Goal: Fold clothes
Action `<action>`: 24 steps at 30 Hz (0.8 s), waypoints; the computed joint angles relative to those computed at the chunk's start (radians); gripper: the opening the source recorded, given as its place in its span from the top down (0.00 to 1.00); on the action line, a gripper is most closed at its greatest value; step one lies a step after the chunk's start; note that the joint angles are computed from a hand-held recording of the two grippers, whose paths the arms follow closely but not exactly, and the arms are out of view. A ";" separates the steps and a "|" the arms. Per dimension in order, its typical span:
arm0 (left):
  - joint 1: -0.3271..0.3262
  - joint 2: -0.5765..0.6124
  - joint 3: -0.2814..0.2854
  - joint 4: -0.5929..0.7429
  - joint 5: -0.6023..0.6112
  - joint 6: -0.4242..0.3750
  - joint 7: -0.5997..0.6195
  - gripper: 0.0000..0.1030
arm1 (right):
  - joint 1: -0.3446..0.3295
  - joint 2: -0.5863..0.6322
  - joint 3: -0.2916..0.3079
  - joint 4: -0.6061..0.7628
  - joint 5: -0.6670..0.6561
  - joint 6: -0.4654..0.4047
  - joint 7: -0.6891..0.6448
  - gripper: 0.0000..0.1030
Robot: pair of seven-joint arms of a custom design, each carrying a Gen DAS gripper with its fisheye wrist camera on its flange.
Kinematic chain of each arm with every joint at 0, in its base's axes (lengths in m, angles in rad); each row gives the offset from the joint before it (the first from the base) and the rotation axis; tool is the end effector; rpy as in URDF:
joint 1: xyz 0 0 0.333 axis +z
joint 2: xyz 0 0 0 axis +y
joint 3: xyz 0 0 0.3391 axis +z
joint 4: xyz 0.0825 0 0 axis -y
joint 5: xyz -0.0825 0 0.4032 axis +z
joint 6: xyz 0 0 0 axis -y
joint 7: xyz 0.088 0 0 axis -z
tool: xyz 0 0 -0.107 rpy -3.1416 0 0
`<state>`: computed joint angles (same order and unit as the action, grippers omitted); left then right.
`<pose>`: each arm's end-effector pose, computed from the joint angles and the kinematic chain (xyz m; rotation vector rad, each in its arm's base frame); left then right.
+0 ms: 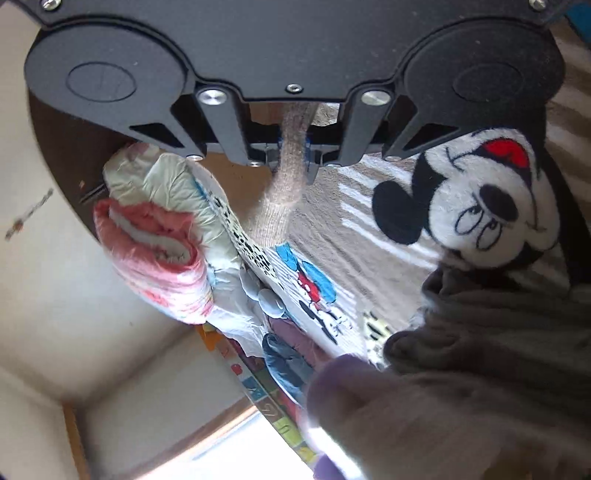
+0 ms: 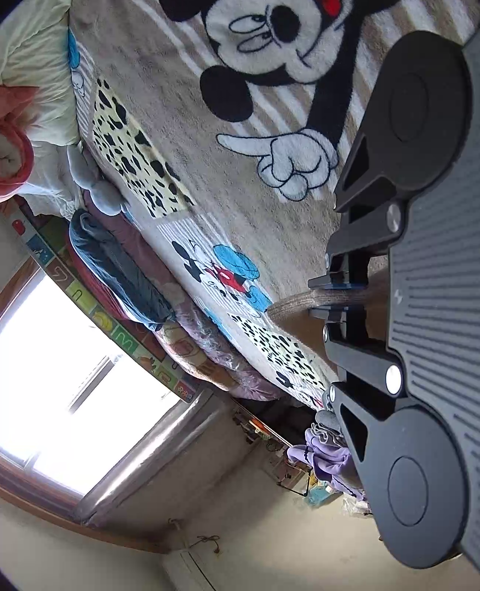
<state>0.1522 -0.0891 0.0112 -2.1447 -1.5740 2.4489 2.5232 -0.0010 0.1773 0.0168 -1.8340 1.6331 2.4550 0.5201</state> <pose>0.5622 0.0922 0.4986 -2.1110 1.4669 -1.7709 0.6661 0.0096 0.4959 -1.2407 1.3956 0.0178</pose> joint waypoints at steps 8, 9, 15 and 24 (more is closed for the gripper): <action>0.038 0.096 -0.013 0.027 0.154 0.000 -0.275 0.87 | -0.003 0.119 0.038 0.048 -0.245 0.140 0.183 0.94; 0.040 0.094 -0.014 0.028 0.164 -0.001 -0.286 0.87 | -0.010 0.124 0.044 0.050 -0.239 0.140 0.188 0.94; 0.036 0.047 -0.021 0.013 0.269 0.064 -0.343 0.81 | 0.021 0.084 0.063 0.021 -0.311 0.274 0.166 0.87; -0.074 -0.071 0.005 -0.038 0.185 0.181 -0.059 0.71 | 0.046 -0.029 0.086 -0.037 -0.204 0.358 -0.147 0.83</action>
